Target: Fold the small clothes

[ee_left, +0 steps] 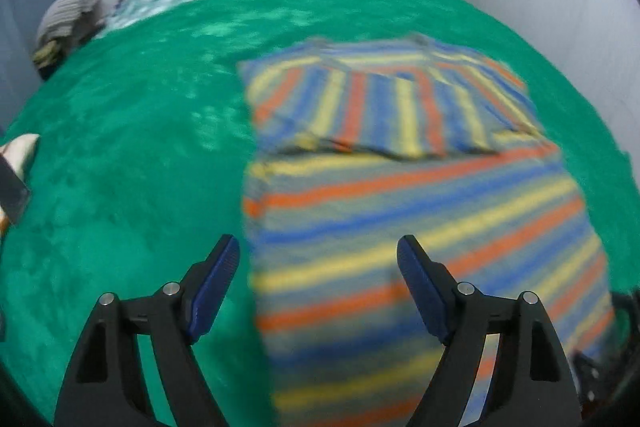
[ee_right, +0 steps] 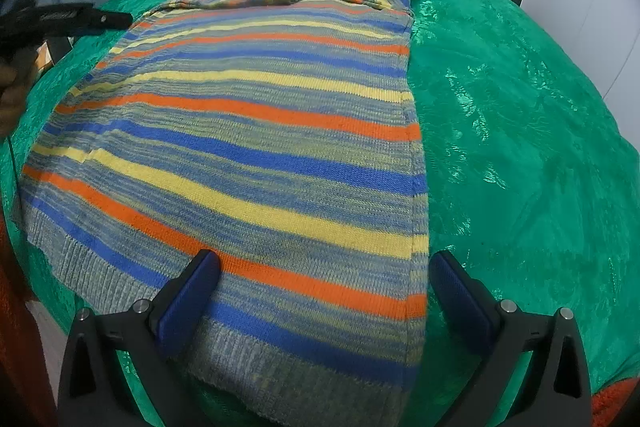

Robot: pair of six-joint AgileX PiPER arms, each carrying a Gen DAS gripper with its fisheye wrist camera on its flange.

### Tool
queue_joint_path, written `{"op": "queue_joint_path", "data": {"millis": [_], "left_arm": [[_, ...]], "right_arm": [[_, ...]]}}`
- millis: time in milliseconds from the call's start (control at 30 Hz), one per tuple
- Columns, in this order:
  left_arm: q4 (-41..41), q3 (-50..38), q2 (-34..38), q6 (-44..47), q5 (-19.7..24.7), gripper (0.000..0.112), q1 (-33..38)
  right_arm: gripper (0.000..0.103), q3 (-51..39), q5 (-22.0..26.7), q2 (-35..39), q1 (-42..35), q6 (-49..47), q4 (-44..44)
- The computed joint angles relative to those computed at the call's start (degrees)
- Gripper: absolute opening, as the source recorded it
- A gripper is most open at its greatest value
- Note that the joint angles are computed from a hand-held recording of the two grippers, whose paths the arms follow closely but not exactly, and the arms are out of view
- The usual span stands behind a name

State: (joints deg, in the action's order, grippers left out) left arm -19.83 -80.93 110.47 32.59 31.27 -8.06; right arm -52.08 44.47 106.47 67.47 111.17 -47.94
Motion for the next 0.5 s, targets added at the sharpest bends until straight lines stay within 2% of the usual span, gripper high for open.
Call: {"op": "queue_joint_path", "data": {"millis": [100, 200, 233, 267, 300, 333, 367, 433, 500], "left_arm": [[9.5, -7.8, 7.1, -8.7, -1.5, 0.083, -1.7], [20.8, -11.5, 11.7, -21.2, -5.2, 0.079, -3.7], [21.3, -14.1, 13.8, -23.6, -4.4, 0.059, -2.7], [19.4, -18.4, 17.1, -25.2, -1.4, 0.040, -0.8], [15.3, -20.5, 18.8, -25.7, 1.5, 0.040, 0.9], [9.6, -21.0, 19.4, -23.9, 2.1, 0.041, 2.7], [4.2, -19.2, 18.9, -19.8, 0.4, 0.041, 4.0], [0.0, -14.0, 16.9, -12.3, -4.3, 0.043, 4.3], [-3.1, -10.5, 15.0, -7.1, -6.2, 0.045, 4.6]], "right_arm": [[0.103, 0.0, 0.3, 0.1, 0.2, 0.5, -0.2], [0.103, -0.2, 0.8, 0.3, 0.5, 0.8, -0.1], [0.103, -0.2, 0.9, 0.2, 0.7, 0.8, 0.0], [0.103, -0.2, 0.9, -0.1, 0.7, 0.2, 0.4], [0.103, -0.2, 0.5, -0.8, 0.3, -2.1, 1.8], [0.103, -0.4, 0.2, -2.2, -0.6, -6.6, 4.8], [0.098, -0.8, 0.8, -3.8, -1.3, -10.8, 7.6], [0.087, -1.4, 4.6, -8.7, -1.2, -13.5, 7.1], [0.087, -1.3, 4.0, -14.6, -4.2, -15.2, 3.1]]}}
